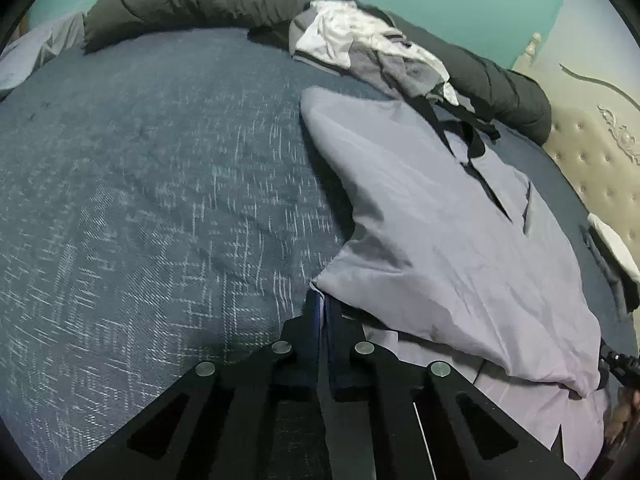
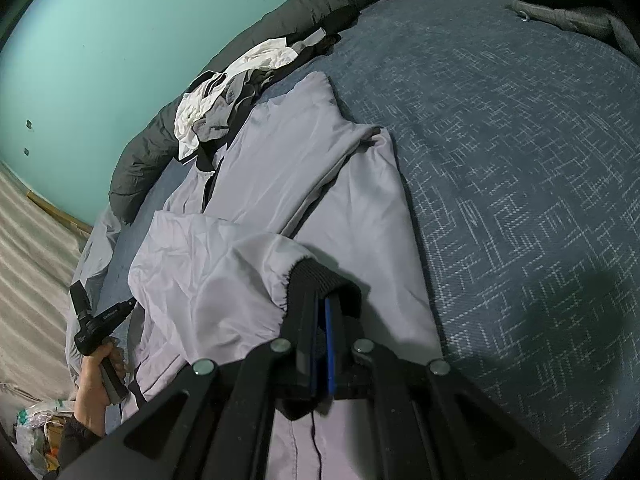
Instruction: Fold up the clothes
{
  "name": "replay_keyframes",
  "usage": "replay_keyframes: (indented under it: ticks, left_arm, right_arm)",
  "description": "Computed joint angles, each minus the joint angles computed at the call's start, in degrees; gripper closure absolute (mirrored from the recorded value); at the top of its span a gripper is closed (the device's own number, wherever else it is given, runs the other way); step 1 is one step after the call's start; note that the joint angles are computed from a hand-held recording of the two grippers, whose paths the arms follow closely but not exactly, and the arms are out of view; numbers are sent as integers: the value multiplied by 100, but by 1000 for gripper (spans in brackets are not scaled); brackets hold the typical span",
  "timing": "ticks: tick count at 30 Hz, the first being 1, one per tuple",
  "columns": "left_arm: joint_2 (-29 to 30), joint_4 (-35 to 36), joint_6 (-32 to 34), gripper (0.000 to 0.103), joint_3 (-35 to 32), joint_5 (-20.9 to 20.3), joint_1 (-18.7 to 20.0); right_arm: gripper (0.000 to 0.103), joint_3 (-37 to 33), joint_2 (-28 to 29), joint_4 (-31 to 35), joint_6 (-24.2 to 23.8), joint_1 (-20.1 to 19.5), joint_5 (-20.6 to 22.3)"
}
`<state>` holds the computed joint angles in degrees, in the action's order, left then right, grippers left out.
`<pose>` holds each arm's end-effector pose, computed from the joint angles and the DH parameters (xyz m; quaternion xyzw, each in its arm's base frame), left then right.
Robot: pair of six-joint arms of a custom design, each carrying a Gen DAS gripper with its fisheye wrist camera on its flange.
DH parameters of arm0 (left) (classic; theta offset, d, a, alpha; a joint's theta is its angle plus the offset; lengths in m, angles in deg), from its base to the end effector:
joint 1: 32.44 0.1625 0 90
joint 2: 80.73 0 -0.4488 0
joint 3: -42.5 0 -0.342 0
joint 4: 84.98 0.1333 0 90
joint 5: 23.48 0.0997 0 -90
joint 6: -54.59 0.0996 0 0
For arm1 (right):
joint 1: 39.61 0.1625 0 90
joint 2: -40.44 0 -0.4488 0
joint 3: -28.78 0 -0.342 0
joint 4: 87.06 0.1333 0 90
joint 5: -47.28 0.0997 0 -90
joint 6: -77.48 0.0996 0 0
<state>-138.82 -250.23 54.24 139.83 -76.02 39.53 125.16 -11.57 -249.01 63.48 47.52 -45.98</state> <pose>-0.0104 -0.6583 0.3218 0.0403 0.9052 -0.3377 0.2547 0.0947 -0.6607 0.2351 0.0874 -0.9669 0.2316 0.0623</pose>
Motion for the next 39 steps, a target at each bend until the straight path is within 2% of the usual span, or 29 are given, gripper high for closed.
replay_keyframes:
  ticks: [3,6,9,10,14,18,19,20,28,33,39]
  left_arm:
    - [-68,-149,21,101,56,-28,-13]
    - [-67,37,-165,100,-46,-202,67]
    - [-2,256,-271,85,-155,-290,138]
    - [15,279,-295,70,-172,-323,162]
    - [55,247,-367,66,-242,-541,271]
    - [88,213,-261,69,-295,-675,315]
    - [99,217,-208,87,-306,-675,310]
    - [110,222,-155,98,-319,-675,305]
    - [-111,-412,222,101,-66,55,36]
    - [3,-234,138,100,-167,357,78]
    - [-6,12,-314,100,-204,-71,348]
  right_arm:
    - [100,-1,-2,21,42,-26,48]
    - [100,3,2,26,43,-22,35]
    - [100,4,0,26,22,-16,38]
    - [100,5,1,26,20,-14,34]
    - [100,-3,6,36,29,-11,25]
    - [100,3,5,27,19,-8,7]
    - [100,3,5,27,19,-8,7]
    - [100,2,9,20,24,-4,1]
    - [100,4,41,73,-78,54,65]
    - [100,-47,127,165,-127,110,-69]
    - [100,-145,182,279,-160,133,-170]
